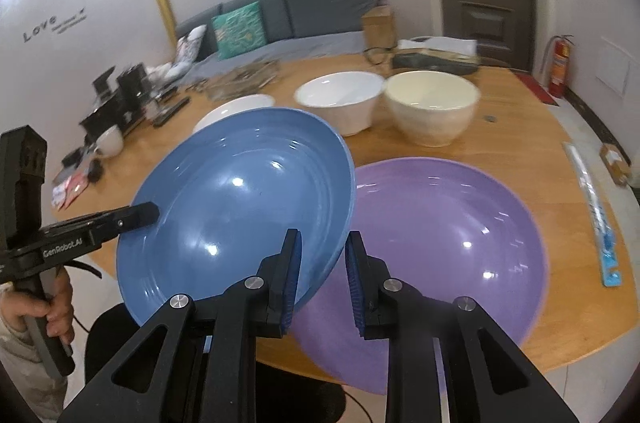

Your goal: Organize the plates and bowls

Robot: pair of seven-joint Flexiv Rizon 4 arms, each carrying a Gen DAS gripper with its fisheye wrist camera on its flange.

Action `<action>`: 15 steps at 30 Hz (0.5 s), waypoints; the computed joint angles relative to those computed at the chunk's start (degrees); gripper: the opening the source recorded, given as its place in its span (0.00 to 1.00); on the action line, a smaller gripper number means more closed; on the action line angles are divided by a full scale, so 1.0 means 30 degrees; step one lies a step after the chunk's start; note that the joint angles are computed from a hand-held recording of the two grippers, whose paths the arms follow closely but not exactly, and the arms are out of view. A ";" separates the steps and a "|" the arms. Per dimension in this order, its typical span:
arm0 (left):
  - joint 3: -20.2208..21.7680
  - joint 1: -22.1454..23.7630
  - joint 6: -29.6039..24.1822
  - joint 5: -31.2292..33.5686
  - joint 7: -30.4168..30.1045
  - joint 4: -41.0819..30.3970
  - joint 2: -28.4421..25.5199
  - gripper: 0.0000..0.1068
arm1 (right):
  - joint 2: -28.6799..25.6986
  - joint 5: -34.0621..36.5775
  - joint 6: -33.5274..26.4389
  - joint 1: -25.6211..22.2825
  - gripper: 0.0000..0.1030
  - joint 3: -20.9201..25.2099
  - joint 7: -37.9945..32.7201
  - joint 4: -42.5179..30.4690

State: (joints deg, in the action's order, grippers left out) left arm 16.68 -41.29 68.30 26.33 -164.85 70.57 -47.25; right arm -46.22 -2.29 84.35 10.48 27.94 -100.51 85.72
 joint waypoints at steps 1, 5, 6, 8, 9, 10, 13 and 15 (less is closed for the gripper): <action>-0.0255 0.0180 0.0007 -0.0102 0.0361 -0.0264 -0.0138 0.14 | 0.0013 0.0092 0.0065 -0.0150 0.18 -0.0009 0.0028 0.0011; -0.1277 0.0815 -0.0597 -0.0927 0.2527 -0.2082 -0.1098 0.14 | 0.0090 0.0301 0.0241 -0.0551 0.18 -0.0340 0.0285 0.0097; -0.1471 0.0927 -0.0892 -0.1162 0.3099 -0.2688 -0.1433 0.14 | 0.0129 0.0327 0.0332 -0.0578 0.18 -0.0549 0.0444 0.0154; -0.1923 0.1202 -0.1336 -0.1709 0.4225 -0.3787 -0.2065 0.14 | 0.0163 0.0357 0.0480 -0.0740 0.18 -0.0775 0.0723 0.0231; -0.2223 0.1381 -0.1571 -0.2048 0.4882 -0.4440 -0.2459 0.14 | 0.0164 0.0351 0.0563 -0.0834 0.18 -0.0807 0.0815 0.0291; -0.2338 0.1449 -0.1648 -0.2291 0.5264 -0.4744 -0.2657 0.15 | 0.0178 0.0365 0.0658 -0.0954 0.18 -0.0897 0.0961 0.0340; -0.2984 0.1828 -0.2109 -0.3310 0.6847 -0.6360 -0.3694 0.15 | 0.0263 0.0260 0.0974 -0.1005 0.18 -0.1377 0.1538 0.0525; -0.3148 0.1908 -0.2537 -0.3852 0.7657 -0.7352 -0.4321 0.15 | 0.0306 0.0138 0.1118 -0.1087 0.18 -0.1580 0.1903 0.0644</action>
